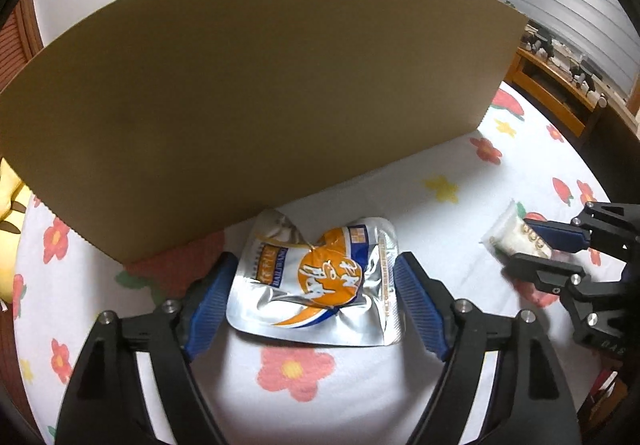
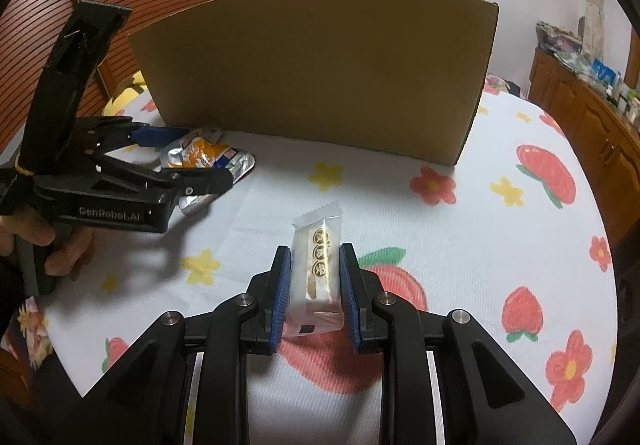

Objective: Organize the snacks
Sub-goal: 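Close the right gripper on the white bar while the left grasps the silver-orange pouch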

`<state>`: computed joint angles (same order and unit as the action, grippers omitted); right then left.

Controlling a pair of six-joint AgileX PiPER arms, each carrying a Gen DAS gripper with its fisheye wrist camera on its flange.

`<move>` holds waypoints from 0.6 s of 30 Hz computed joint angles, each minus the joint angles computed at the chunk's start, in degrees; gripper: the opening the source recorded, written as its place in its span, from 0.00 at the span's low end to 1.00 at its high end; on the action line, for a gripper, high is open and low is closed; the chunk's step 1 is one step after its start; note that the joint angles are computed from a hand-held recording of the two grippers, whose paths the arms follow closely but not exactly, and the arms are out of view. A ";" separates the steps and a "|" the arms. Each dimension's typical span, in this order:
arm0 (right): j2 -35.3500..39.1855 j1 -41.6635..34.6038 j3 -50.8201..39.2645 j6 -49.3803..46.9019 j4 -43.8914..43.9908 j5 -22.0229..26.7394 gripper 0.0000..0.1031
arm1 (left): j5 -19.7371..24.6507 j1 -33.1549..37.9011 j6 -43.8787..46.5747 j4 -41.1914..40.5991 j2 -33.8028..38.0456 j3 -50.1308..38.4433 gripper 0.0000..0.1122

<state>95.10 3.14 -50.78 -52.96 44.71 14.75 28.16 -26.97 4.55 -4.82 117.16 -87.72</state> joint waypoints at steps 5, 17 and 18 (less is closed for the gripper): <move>-0.11 0.28 0.23 0.78 -0.93 -0.55 0.22 | 1.03 -1.82 -1.20 1.80 0.62 -1.28 0.74; -0.40 0.79 0.86 0.90 -1.06 -1.44 0.22 | -4.26 -4.58 -6.83 8.20 -3.88 6.49 0.55; -0.44 0.79 0.90 0.87 -1.00 -1.44 0.22 | -4.74 -4.94 -7.65 8.96 -4.38 7.32 0.53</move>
